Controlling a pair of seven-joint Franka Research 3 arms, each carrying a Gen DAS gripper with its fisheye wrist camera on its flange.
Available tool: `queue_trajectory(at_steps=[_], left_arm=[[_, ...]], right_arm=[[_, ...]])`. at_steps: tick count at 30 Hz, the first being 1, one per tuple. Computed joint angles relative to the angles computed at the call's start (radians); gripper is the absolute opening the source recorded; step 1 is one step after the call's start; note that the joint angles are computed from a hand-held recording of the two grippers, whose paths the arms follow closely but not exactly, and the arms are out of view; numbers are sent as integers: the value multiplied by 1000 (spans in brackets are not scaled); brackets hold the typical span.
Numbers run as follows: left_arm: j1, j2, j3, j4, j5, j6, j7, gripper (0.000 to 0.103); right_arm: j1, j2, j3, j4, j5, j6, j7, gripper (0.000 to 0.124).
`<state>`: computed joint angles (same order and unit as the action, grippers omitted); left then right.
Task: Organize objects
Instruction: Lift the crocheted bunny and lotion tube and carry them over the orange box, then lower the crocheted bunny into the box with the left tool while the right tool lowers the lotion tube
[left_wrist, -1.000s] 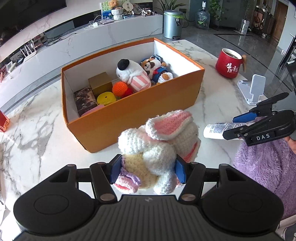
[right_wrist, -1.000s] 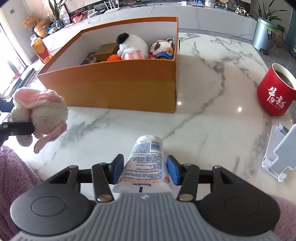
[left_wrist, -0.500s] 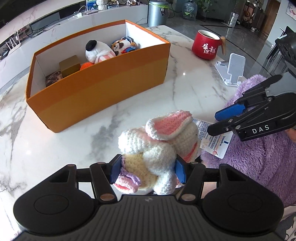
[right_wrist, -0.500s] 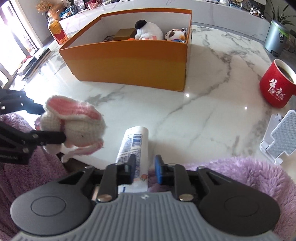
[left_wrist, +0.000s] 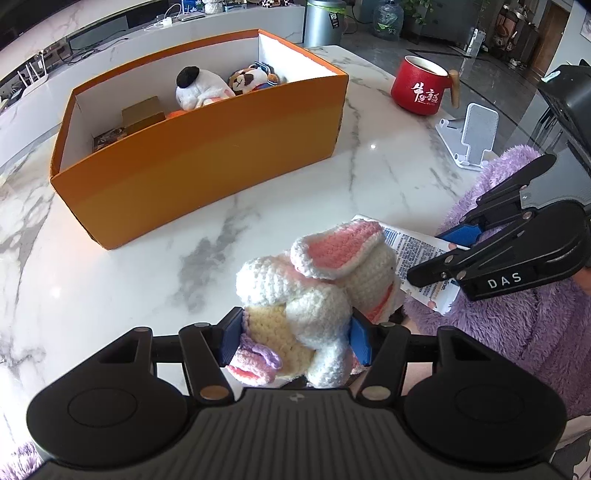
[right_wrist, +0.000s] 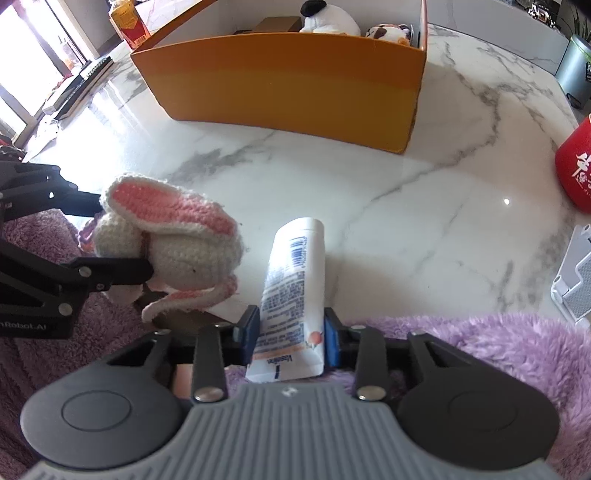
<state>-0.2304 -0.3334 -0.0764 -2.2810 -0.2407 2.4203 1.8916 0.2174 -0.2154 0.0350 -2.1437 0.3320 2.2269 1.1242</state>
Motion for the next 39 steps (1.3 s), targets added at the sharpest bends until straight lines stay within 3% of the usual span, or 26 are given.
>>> queue_trajectory(at_steps=[1,2,16,23,29,33,39], left_arm=[[1,1,1,1,0,0,1,68],[2,3,2,3,0,1,1,68],[14,25,24,96,-45,16,38,68],[39,104,17,257,-48,17,79,68],[77,257,-12,473,-42,15,132,68],[115,407,-49,671,-53,-73,200,68],[167,640,-126,952,-22,-257,266,68]], right_arm=[[0,-3,-3,-1,10,5,-2,25],[0,-3,-7,2,22,1,-3,23],[0,4,-7,54,62,114,7,14],[4,39,-19,170,100,154,-42,13],[1,86,-26,285,149,192,-81,13],[-7,160,-24,404,178,277,-92,13],[-18,265,-8,523,159,322,-60,13]])
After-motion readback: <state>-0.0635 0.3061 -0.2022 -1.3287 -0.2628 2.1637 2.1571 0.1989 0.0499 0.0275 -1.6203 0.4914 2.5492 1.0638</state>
